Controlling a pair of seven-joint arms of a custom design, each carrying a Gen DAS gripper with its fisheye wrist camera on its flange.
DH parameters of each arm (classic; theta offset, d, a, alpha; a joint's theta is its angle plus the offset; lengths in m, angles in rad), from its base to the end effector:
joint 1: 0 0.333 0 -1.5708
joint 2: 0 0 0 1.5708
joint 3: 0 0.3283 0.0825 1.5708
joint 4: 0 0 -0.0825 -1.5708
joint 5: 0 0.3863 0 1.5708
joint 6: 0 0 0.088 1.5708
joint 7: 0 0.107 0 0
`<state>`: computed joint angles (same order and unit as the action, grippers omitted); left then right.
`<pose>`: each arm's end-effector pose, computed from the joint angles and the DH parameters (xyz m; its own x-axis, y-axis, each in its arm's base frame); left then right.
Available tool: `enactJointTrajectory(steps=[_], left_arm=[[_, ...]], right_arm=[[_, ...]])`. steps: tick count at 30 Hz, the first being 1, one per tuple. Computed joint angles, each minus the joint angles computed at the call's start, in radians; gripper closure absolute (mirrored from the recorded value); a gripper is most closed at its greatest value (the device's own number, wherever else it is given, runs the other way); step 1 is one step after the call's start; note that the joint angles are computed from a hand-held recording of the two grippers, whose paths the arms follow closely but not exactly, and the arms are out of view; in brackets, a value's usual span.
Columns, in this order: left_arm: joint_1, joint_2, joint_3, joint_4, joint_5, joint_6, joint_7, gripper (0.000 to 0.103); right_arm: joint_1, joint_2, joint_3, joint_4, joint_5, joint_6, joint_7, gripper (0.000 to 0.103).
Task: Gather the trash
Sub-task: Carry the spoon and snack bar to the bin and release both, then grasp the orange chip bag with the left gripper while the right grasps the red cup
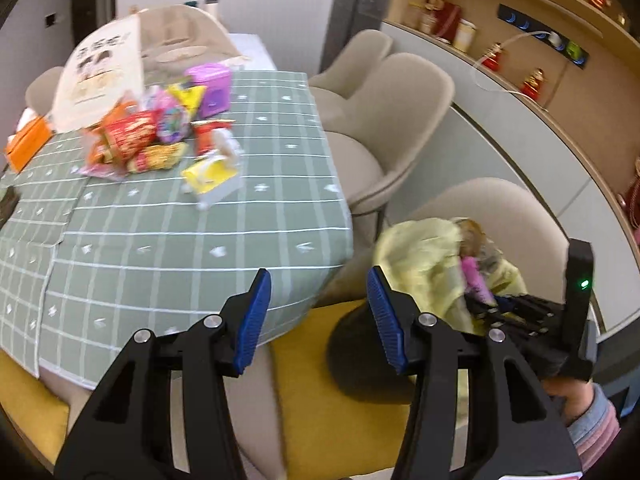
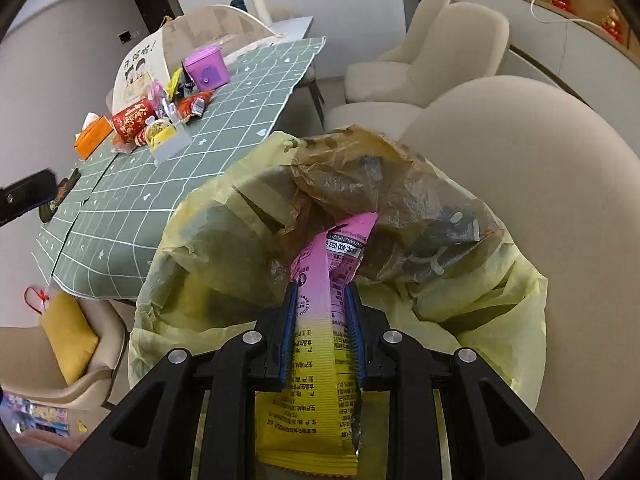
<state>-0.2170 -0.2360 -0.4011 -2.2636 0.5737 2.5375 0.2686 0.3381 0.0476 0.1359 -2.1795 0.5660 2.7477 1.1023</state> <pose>0.4122 -0.3147 0.5123 0.2128 -0.9649 0.1536 -0.7393 -0.2618 -0.6204 0.5263 0.2450 0.4327 0.4986 -0.8404 -0.2123 -0.7795 -0.3277 -0.5338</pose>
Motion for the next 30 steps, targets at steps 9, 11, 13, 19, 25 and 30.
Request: enactJointTrajectory(steps=[9, 11, 13, 19, 25, 30], left_arm=[[0.059, -0.186, 0.019, -0.201, -0.115, 0.017, 0.023, 0.055], [0.089, -0.215, 0.021, -0.240, -0.133, 0.034, 0.034, 0.055], [0.129, -0.238, 0.029, -0.278, -0.144, 0.065, 0.046, 0.055], [0.229, -0.268, 0.118, -0.377, -0.203, 0.221, 0.208, 0.055], [0.237, -0.236, 0.311, -0.408, -0.316, 0.318, 0.540, 0.055], [0.206, -0.160, 0.505, -0.372, -0.433, 0.406, 0.839, 0.056]], right_arm=[[0.028, -0.107, -0.024, -0.046, 0.063, 0.015, -0.019, 0.065], [0.046, -0.125, -0.025, -0.044, 0.022, 0.035, 0.023, 0.064], [0.068, -0.129, -0.020, -0.027, -0.025, 0.053, 0.068, 0.064], [0.117, -0.059, 0.027, 0.074, -0.304, 0.122, 0.342, 0.064], [0.198, 0.131, 0.041, 0.305, -0.668, 0.076, 0.718, 0.064], [0.279, 0.317, 0.036, 0.534, -0.768, 0.022, 0.882, 0.064]])
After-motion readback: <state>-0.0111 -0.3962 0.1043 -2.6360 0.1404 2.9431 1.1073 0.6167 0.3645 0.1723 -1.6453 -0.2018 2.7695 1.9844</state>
